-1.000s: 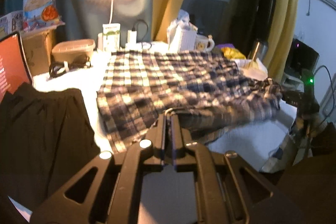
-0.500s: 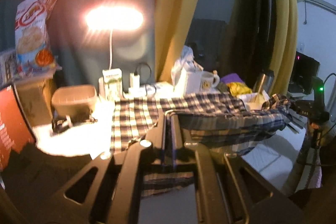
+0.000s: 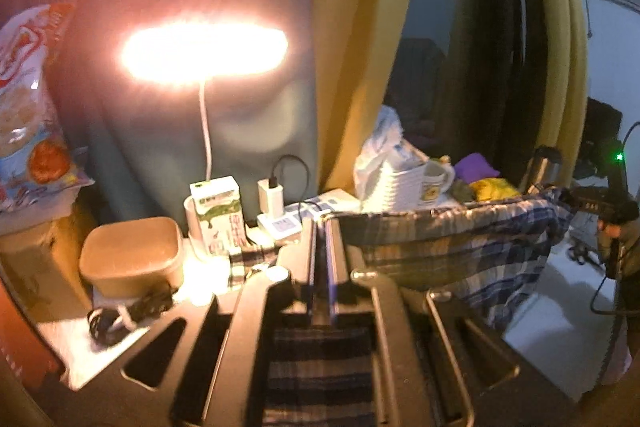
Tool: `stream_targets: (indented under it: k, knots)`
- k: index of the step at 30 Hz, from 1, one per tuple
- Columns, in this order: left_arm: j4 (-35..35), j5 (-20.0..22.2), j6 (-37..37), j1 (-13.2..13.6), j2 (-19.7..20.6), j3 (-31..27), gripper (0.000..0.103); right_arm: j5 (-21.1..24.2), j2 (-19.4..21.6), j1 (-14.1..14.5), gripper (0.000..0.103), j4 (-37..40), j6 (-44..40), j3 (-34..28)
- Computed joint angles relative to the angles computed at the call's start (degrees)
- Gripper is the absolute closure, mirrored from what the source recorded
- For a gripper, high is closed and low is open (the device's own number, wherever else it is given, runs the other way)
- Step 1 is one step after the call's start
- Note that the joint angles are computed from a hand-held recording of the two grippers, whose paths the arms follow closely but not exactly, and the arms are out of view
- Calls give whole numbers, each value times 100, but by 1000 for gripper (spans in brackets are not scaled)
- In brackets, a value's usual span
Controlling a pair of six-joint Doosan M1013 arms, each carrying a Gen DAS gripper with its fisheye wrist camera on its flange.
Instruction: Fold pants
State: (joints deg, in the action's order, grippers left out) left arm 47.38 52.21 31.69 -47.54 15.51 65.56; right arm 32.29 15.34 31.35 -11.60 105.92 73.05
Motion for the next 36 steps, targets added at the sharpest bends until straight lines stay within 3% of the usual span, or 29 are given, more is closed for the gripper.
stream_targets:
  k: [7,13,14,16,18,20,25,28,31,32,36]
  knots:
    - [-410,-131,370,475,423,-333,99,498,694,-155,98,512,-225,-877]
    - [-1112,164,490,868,785,-610,94,1100,1341,-192,97,438,-74,-1707]
    - [-1240,132,439,923,786,-584,92,1265,1456,-183,96,294,41,-1864]
    - [-1375,144,331,995,773,-541,90,1407,1593,-184,84,64,315,-2029]
    - [-1227,276,171,997,742,-507,89,1390,1624,-183,57,-139,562,-2050]
    - [-1240,250,142,1017,651,-411,88,1368,1633,-192,44,-295,776,-2051]
    - [-1222,437,-89,950,420,-203,85,1084,1455,-156,42,-513,986,-1800]
    - [-1324,326,-394,805,175,117,81,907,1265,-104,41,-604,1118,-1550]
    - [-1464,343,-526,616,-41,432,71,748,1038,-50,38,-735,1249,-1199]
    - [-1578,408,-523,547,-94,531,62,750,962,-40,37,-743,1292,-1089]
    - [-1752,374,-746,342,-248,861,58,621,637,4,35,-1092,1627,-621]
